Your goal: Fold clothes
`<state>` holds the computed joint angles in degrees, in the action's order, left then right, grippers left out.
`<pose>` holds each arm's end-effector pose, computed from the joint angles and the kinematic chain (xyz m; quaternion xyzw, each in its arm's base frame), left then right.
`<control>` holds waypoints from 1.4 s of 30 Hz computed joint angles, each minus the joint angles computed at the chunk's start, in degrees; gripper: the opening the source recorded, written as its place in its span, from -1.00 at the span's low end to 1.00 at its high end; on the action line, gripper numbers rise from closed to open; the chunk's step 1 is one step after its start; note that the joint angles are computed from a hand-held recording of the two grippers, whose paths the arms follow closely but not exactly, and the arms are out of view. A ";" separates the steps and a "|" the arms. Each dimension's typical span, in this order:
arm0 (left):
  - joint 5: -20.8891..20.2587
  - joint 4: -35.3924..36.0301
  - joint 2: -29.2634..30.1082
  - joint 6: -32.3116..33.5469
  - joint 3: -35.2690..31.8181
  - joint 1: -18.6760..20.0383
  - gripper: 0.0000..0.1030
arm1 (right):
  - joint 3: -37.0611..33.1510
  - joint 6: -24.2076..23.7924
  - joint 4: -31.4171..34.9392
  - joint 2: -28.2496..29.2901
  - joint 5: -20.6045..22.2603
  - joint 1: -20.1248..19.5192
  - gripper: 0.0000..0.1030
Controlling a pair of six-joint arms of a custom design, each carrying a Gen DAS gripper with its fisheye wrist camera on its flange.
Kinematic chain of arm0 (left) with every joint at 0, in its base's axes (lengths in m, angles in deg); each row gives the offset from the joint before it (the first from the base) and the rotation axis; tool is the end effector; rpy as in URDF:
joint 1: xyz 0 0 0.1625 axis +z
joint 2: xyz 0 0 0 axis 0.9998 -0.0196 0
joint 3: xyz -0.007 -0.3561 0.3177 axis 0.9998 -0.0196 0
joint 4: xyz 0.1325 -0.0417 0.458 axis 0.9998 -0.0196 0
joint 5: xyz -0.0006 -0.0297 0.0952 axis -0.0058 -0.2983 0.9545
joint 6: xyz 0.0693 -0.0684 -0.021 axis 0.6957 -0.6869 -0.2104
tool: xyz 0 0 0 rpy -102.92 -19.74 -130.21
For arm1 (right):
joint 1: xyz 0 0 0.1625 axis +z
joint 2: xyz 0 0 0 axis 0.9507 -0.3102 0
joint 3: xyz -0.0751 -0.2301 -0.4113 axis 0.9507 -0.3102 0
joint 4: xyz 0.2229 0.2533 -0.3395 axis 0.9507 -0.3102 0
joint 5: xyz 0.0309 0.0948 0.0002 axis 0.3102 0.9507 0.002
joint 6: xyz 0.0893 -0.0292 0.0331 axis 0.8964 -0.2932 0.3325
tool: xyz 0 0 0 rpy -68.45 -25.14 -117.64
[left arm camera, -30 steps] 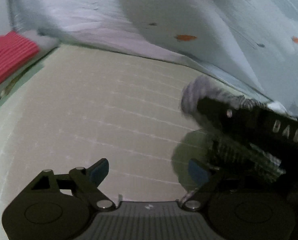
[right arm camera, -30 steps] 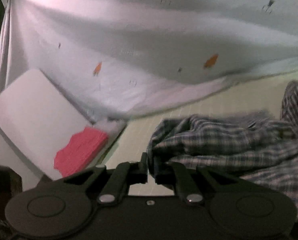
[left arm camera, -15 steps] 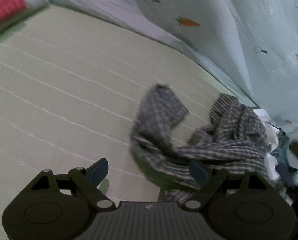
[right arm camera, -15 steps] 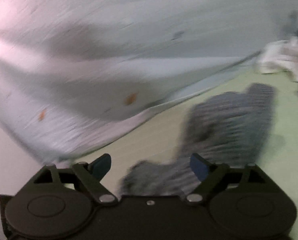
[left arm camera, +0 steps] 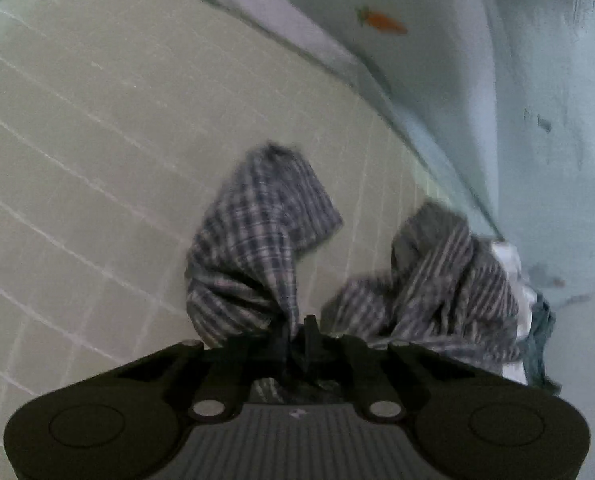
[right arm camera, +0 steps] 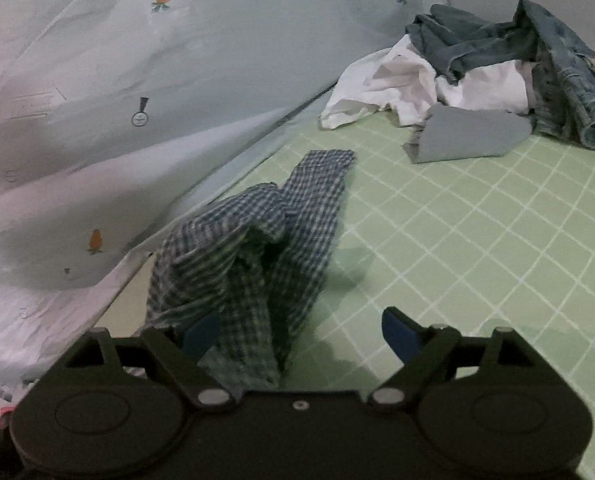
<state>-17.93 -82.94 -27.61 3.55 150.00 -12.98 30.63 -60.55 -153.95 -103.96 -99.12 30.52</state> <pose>0.0111 -0.6896 0.3112 -0.1886 0.9146 -0.3412 0.1073 0.2365 -0.6739 0.1159 -0.0217 -0.8934 0.4139 0.1734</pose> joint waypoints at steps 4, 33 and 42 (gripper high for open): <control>7.65 -6.61 -2.88 2.34 1.88 -0.93 -0.92 | -0.93 0.26 1.01 0.82 0.06 -0.36 0.72; -5.95 4.92 -8.99 -1.40 8.19 -0.57 0.71 | -17.86 5.49 15.18 12.33 6.39 -1.58 0.97; 1.32 8.84 -3.32 1.86 3.62 -0.86 -0.87 | -23.93 -10.29 20.83 16.38 -4.26 -1.42 -0.83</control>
